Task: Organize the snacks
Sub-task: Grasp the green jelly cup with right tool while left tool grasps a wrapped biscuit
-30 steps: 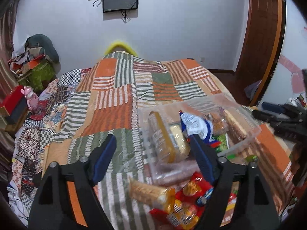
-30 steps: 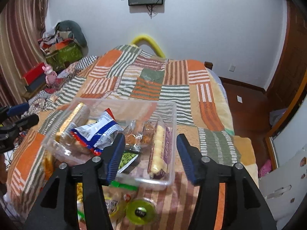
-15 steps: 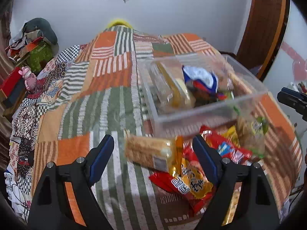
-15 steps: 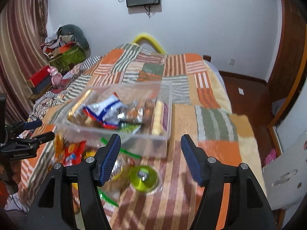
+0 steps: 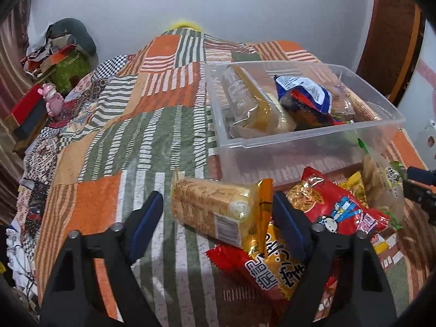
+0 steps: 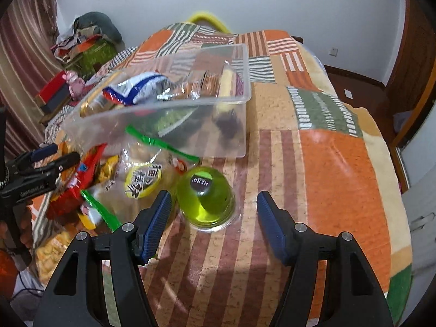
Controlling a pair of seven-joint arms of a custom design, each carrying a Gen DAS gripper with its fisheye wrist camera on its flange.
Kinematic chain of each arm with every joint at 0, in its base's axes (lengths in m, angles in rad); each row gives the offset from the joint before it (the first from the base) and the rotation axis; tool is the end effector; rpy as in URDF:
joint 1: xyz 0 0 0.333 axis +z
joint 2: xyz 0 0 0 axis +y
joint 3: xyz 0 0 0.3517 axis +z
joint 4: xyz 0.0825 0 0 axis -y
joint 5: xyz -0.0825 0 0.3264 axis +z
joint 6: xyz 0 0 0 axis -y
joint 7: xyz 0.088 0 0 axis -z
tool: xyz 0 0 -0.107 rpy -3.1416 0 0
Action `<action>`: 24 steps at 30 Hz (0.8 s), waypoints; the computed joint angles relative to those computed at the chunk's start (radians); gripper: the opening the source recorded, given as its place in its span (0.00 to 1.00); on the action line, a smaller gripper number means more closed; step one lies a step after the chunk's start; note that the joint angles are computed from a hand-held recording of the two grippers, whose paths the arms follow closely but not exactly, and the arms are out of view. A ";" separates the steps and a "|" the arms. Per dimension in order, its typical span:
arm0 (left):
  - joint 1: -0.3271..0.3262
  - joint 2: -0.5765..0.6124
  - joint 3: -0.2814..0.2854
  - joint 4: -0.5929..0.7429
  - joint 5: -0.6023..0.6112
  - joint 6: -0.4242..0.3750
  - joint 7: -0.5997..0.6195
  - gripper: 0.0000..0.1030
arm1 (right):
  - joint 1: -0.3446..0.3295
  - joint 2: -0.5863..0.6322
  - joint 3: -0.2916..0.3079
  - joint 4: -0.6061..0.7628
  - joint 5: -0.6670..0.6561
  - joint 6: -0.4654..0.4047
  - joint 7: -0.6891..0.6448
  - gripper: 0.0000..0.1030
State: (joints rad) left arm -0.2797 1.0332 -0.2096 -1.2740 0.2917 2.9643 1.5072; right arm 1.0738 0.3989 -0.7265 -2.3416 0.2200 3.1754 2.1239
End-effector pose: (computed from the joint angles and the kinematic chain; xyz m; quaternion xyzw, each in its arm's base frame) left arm 0.7055 -0.3236 0.2633 -0.4681 0.8181 -0.2899 0.1661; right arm 0.5059 0.1895 0.3512 -0.5618 0.7751 -0.1791 0.2270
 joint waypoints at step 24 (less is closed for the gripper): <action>0.063 -0.014 -0.018 -0.046 -0.030 0.013 0.020 0.21 | -0.031 0.034 0.007 0.046 -0.088 -0.019 0.075 0.41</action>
State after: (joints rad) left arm -0.2164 1.0193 -0.2271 -1.3202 0.2618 2.9776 1.5268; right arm 1.0431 0.4329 -0.7191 -2.2960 0.1322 3.1567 2.1992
